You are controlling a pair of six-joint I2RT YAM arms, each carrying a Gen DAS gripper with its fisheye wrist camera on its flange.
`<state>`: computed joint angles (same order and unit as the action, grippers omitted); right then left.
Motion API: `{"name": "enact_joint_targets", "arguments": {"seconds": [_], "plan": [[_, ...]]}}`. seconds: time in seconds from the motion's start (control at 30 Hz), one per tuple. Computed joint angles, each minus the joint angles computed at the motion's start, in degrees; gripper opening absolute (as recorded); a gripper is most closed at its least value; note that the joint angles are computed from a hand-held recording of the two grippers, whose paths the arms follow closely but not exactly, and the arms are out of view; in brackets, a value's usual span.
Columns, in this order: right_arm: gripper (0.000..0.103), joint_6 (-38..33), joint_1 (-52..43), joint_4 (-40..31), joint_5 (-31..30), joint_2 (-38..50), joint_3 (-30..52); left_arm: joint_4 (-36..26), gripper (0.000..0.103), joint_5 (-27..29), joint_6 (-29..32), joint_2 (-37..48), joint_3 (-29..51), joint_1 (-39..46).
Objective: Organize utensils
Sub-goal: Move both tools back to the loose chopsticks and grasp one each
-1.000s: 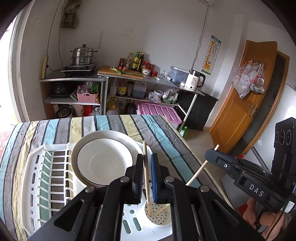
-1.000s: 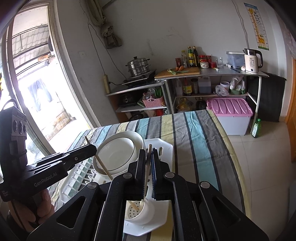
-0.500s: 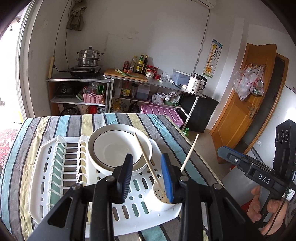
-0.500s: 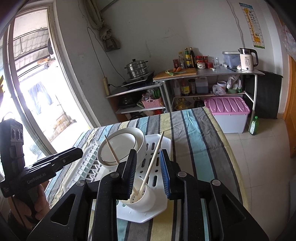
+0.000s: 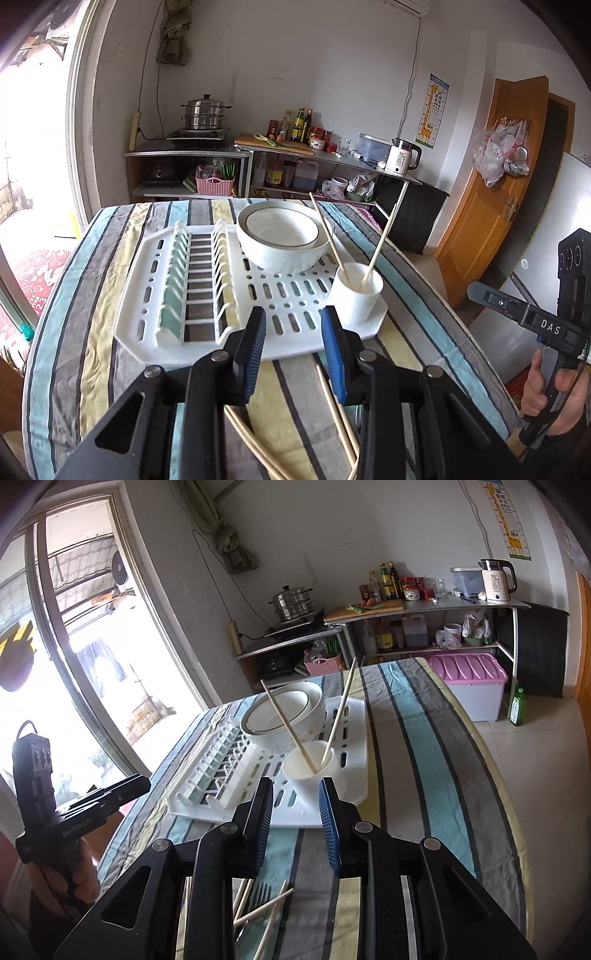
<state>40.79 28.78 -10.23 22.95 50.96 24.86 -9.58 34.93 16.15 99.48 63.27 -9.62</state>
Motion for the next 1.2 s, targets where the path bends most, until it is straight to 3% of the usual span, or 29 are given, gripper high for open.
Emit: {"name": "enact_joint_targets", "arguments": {"seconds": [0.3, 0.57, 0.8, 1.03, 1.2], "plan": [[0.026, 10.1, 11.6, 0.8, 4.4, 2.7, -3.7, 0.1, 0.033, -0.2, 6.4, -0.9, -8.3, 7.8], [0.026, 14.8, 14.8, 6.9, 3.4, 8.9, -6.3, 1.3, 0.033, -1.4, 9.6, 1.4, -11.4, 10.7], [0.026, 16.3, 11.4, 13.4, -2.1, 15.9, -7.4, 2.0, 0.033, -3.7, 9.8, 3.7, -11.2, 9.9], [0.026, 17.9, 3.2, 24.2, -13.4, 26.8, -8.2, 2.7, 0.033, -7.3, 9.2, 7.5, -9.4, 8.2], [0.026, 19.0, 0.8, 25.6, -16.1, 31.3, -6.7, 2.5, 0.033, -8.8, 8.6, 9.9, -7.7, 7.9]]}}
